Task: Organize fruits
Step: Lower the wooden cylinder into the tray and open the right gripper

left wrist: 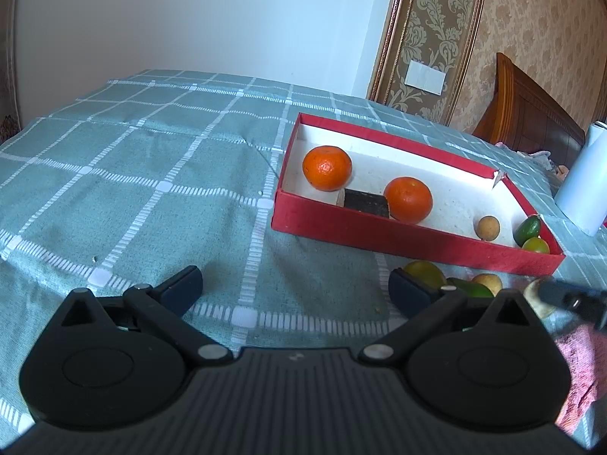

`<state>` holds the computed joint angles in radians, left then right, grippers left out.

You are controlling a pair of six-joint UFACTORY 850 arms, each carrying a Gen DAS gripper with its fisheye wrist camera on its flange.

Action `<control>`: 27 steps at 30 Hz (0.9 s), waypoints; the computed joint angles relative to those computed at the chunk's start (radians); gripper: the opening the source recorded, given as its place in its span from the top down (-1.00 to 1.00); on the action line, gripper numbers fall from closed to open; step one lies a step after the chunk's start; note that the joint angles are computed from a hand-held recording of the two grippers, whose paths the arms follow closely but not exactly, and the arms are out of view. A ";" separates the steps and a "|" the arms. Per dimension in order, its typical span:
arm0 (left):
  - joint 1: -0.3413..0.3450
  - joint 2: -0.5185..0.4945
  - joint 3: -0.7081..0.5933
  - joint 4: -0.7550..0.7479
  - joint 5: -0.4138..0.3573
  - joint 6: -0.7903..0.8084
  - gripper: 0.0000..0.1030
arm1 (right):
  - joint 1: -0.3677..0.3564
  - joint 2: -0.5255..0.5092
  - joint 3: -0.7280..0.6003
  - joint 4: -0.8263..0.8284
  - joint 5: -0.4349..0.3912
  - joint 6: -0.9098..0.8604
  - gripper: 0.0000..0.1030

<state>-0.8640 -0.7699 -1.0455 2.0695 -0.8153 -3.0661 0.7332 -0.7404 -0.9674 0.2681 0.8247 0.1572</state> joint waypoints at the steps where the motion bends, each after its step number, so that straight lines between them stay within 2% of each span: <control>1: 0.000 0.000 0.000 0.000 0.000 0.000 -1.00 | -0.002 0.005 0.004 0.006 0.007 -0.005 0.37; 7: 0.000 0.000 0.001 0.001 0.000 -0.001 -1.00 | -0.026 0.022 -0.005 0.030 0.013 -0.034 0.39; 12: 0.000 0.001 0.001 0.003 -0.001 -0.005 -1.00 | -0.059 0.023 -0.036 -0.033 -0.024 0.021 0.38; 19: -0.001 0.002 0.004 0.008 -0.004 -0.014 -1.00 | -0.066 0.015 -0.095 -0.004 -0.027 -0.026 0.39; 27: -0.001 0.003 0.007 0.012 -0.005 -0.019 -1.00 | -0.090 -0.070 -0.254 0.126 -0.124 -0.148 0.39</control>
<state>-0.8648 -0.7666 -1.0388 2.0810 -0.8206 -3.0850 0.6436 -0.8104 -1.2214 0.3944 0.7010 0.0089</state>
